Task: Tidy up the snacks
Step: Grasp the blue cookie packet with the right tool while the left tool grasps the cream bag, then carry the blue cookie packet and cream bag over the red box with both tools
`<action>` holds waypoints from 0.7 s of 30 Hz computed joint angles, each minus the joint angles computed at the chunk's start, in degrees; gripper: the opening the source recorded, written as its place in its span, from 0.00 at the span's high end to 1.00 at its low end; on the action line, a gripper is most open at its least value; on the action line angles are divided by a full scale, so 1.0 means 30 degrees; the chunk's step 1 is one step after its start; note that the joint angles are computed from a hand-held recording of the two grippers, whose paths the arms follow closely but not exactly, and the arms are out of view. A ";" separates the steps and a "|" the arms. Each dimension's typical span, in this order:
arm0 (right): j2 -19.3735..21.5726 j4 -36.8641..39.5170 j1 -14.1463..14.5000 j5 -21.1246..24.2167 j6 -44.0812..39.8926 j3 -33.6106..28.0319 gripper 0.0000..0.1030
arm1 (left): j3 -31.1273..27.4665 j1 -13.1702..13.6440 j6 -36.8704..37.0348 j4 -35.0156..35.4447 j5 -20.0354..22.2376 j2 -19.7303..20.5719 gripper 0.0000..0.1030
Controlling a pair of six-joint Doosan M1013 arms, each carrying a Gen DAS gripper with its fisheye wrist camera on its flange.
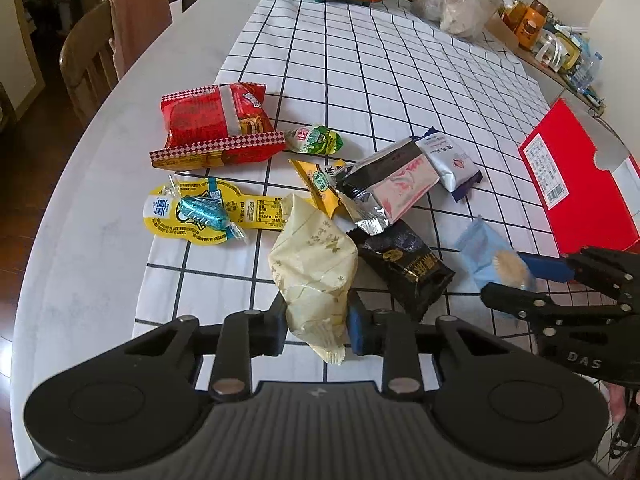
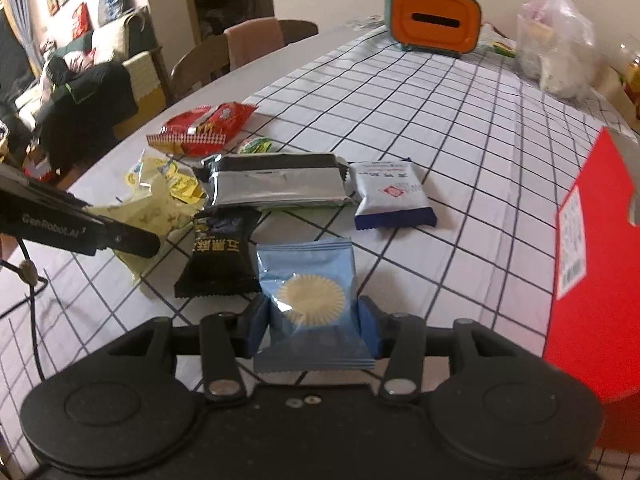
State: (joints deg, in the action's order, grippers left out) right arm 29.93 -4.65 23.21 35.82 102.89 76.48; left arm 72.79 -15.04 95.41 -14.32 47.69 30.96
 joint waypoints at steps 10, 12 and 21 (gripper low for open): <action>-0.1325 -0.1102 0.0147 -0.1162 0.2657 0.1310 0.54 | 0.0666 -0.0217 -0.0375 0.0079 -0.0339 -0.0793 0.73; -0.1579 -0.1178 0.0139 -0.1371 0.3022 0.1499 0.54 | 0.0695 -0.0292 -0.0396 0.0020 -0.0287 -0.0944 0.73; -0.2858 -0.2424 -0.0041 -0.1790 0.4693 0.2222 0.54 | 0.0503 -0.1058 -0.0738 0.0301 -0.0519 -0.1544 0.73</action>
